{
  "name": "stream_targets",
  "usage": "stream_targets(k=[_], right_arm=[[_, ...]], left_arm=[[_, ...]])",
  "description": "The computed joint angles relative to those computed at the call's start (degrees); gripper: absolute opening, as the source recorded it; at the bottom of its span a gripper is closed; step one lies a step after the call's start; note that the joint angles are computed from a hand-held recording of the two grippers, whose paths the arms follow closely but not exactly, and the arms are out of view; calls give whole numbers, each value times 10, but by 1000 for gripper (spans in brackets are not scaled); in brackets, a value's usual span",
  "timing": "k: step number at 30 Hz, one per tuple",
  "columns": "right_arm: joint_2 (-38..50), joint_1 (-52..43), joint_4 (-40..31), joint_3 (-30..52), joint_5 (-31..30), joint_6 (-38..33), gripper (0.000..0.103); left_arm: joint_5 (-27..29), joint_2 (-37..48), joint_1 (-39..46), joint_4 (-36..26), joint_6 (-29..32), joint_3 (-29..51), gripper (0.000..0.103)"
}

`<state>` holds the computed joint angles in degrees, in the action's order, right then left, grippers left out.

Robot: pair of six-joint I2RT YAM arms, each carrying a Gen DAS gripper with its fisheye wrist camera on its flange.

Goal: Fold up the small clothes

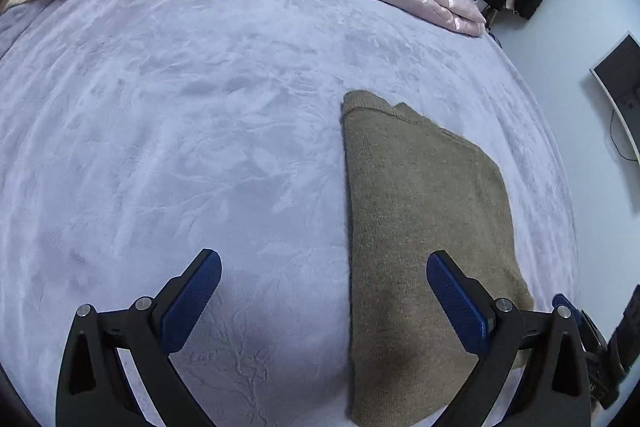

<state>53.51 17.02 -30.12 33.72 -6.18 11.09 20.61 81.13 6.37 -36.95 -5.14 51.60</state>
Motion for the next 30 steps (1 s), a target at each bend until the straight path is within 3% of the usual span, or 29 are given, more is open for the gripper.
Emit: stream_targets(k=[7, 12, 17, 19, 20, 21, 22, 24, 27, 30], right_arm=[[151, -106, 85, 26, -154, 4, 81], [262, -133, 132, 54, -207, 11, 81], [389, -140, 172, 100, -300, 18, 81], [433, -118, 184, 121, -292, 20, 81], [446, -105, 193, 126, -279, 20, 80], [452, -93, 200, 130, -265, 21, 80], [453, -83, 203, 134, -254, 23, 78], [456, -78, 203, 140, -271, 32, 53], [441, -68, 206, 136, -260, 40, 40], [408, -53, 201, 130, -242, 55, 32]], left_arm=[[11, 93, -114, 29, -23, 12, 103], [66, 169, -105, 47, -51, 43, 103], [69, 213, -124, 61, -49, 69, 103], [55, 222, -137, 72, -42, 74, 103], [47, 214, -143, 86, -37, 66, 96], [54, 208, -143, 94, -26, 61, 81], [55, 202, -144, 98, -19, 56, 80], [50, 191, -149, 108, -17, 49, 67], [50, 168, -148, 98, -8, 49, 51], [57, 152, -143, 74, -11, 59, 48]])
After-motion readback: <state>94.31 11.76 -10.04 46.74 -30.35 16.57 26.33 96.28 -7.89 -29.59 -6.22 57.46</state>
